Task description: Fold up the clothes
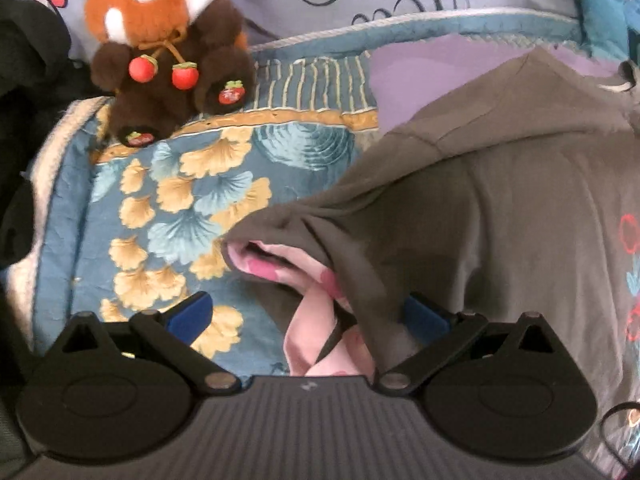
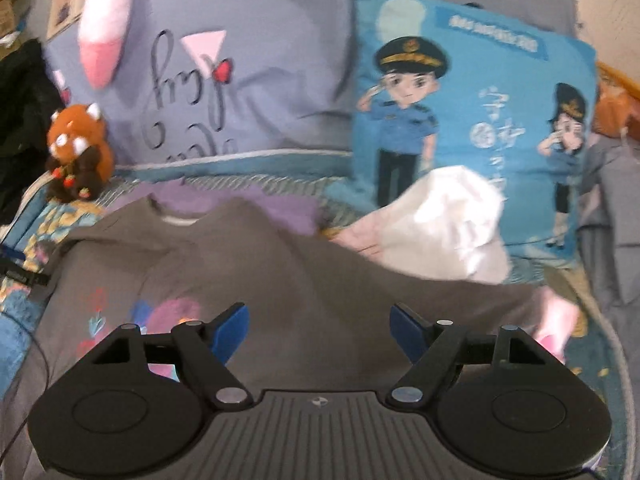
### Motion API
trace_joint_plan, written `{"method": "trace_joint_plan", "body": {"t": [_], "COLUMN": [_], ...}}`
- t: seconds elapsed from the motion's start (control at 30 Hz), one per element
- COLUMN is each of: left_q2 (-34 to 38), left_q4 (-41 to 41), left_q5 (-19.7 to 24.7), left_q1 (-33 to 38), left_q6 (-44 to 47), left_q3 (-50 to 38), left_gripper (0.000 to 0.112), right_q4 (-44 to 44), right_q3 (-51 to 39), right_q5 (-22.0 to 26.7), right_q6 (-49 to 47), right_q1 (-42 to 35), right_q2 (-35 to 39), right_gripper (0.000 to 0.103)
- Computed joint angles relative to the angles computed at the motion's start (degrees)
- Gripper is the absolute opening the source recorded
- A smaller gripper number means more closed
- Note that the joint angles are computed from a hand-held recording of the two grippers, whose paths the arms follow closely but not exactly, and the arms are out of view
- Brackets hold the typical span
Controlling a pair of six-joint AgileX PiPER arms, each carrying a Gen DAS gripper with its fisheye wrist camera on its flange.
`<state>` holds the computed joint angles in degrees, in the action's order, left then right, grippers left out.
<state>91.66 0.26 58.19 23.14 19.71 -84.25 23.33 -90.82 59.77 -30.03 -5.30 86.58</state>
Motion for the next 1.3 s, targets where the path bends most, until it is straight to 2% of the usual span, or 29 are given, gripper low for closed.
{"method": "trace_joint_plan", "body": {"t": [0.13,0.33,0.6,0.77,0.93,1.0,1.1,1.17,1.3], "left_q2": [0.4,2.4,2.4,2.3,1.0,1.0,2.0,3.4,3.6], "left_q4": [-10.6,-12.1,-28.3,-33.2,-32.9,-31.6,-28.5,-26.3,-26.1], "left_q5": [-1.7,-5.6,-10.6,-7.8,-5.5,-6.0,-7.0,-5.9,-5.4], "left_q1": [4.4,5.0,11.3,13.3,13.3,12.8,12.1,12.0,12.1], "left_q6": [7.9,8.7,22.1,26.2,27.9,26.8,20.6,16.4,15.3], "left_q3": [1.2,2.0,7.6,6.7,5.4,4.9,3.5,2.0,2.2], "left_gripper": [0.103,0.103,0.102,0.084,0.084,0.083,0.059,0.036,0.022], "right_q4": [0.0,0.7,3.3,3.2,4.3,4.5,4.9,5.0,5.1], "right_q3": [2.7,4.4,8.4,10.5,11.5,11.9,12.4,12.8,13.4], "right_q5": [-0.5,-0.4,-1.5,-3.5,-4.3,-4.8,-4.7,-4.6,-4.8], "right_q6": [0.0,-0.1,-0.6,-0.2,-0.2,0.3,0.6,0.4,1.0], "right_q1": [1.5,1.8,2.1,3.5,4.0,4.4,4.8,5.1,5.4], "right_q2": [-1.1,-1.8,-2.8,-2.9,-2.9,-3.0,-3.4,-3.7,-4.1], "right_gripper": [0.077,0.077,0.077,0.077,0.077,0.077,0.077,0.077,0.077]}}
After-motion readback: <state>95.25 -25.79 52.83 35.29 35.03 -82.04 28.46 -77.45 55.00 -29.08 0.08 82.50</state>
